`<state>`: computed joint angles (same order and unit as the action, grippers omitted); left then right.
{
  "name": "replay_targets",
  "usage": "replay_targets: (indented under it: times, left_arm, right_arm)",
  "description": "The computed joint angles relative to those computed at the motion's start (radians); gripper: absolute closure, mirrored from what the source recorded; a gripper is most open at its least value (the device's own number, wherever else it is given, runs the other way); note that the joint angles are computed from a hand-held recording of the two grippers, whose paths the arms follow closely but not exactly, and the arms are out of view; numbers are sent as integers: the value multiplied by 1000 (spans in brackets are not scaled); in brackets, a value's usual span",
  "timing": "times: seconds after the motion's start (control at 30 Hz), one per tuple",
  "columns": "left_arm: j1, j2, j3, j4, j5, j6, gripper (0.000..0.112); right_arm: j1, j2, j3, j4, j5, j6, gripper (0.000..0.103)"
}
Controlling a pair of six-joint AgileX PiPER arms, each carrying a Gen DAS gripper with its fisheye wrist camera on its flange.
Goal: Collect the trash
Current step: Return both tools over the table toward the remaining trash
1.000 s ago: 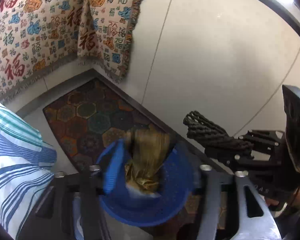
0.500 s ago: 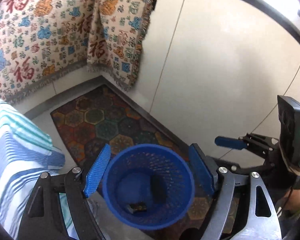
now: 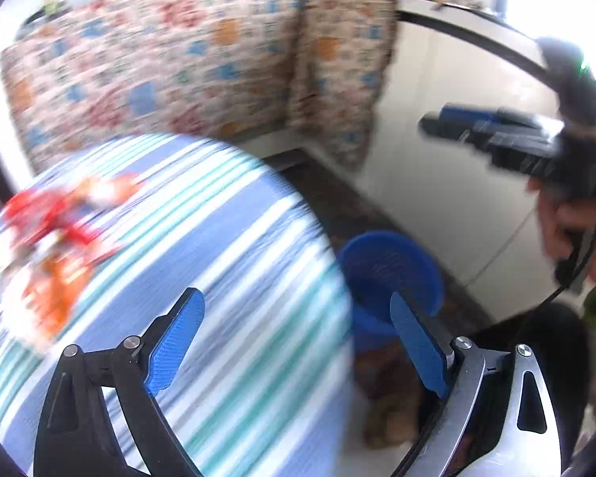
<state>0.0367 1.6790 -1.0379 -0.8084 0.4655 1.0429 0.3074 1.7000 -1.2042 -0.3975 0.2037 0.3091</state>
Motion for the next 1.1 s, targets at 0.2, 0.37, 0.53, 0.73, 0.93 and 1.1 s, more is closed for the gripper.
replay_targets:
  times: [0.2,0.37,0.53,0.73,0.93,1.1]
  left_arm:
    - [344,62,-8,-76,25,222,17]
    - [488,186,-119,-115,74,349,17]
    - [511,272,-217,-188,133,386,17]
    - [461,288,-229,-322,52,479,17]
    - [434,313,-250,-357,-9,544,23]
    - [454,349,-300,-262,63,464,69]
  right_arm:
    - [223,146,-206,36,83,22,42]
    - [319,362,-412,-11,147,134,42]
    - [360,551,-569,-56,219,222,42]
    - [354,682,-754,43,350,112,42]
    - [342,714,-810,78,372,71,42]
    - [344,746,-871,96,396,49,42]
